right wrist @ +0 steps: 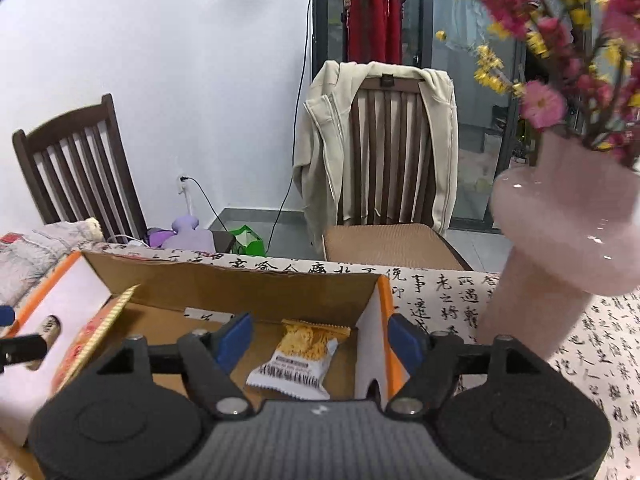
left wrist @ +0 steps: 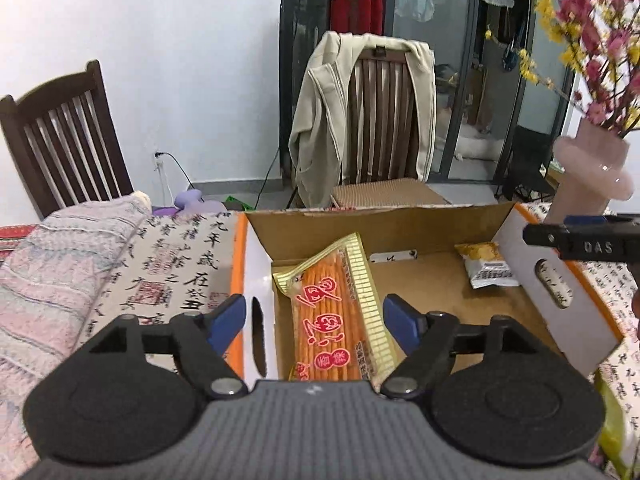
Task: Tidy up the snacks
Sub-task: 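Carry both packets into the orange box and open both tools to release them, then withdraw both tools from the box back toward the snack pile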
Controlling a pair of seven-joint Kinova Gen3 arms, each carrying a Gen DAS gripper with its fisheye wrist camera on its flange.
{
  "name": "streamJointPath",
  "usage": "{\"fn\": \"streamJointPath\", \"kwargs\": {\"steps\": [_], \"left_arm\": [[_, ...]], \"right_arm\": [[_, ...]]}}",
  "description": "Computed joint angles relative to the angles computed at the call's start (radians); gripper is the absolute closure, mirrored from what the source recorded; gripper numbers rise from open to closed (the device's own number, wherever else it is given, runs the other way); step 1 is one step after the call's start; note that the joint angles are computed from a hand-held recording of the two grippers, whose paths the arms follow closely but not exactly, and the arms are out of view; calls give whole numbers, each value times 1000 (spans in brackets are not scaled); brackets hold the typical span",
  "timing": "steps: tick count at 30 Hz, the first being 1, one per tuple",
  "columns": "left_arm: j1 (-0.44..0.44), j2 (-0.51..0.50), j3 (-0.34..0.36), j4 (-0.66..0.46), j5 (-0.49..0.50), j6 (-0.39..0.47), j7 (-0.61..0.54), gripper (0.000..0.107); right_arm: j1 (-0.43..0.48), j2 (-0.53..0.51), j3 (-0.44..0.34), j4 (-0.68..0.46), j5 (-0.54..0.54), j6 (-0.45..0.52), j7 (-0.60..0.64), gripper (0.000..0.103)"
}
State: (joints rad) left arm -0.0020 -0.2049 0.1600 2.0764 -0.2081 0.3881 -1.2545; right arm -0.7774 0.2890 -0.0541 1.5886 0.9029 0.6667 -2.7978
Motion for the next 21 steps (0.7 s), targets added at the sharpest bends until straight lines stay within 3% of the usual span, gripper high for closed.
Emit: {"fn": "streamJointPath", "kwargs": {"steps": [3,10,17,21], "left_arm": [[11,-72,-5,16,5,29,-15,29],[73,-284,-56,65,104,125,-127,19],[88,-523,-30,114,176,231,-166,10],[48,-662,35,138,193,305,-156,10]], "right_arm": [[-20,-48,-9,35,21,30,-10,25],[-28,-217,-125,163,95,115,-64,20],[-40,-368,-307,279,135,219,-184,10],[-33,-437,-418,353,148,244,-307,7]]}}
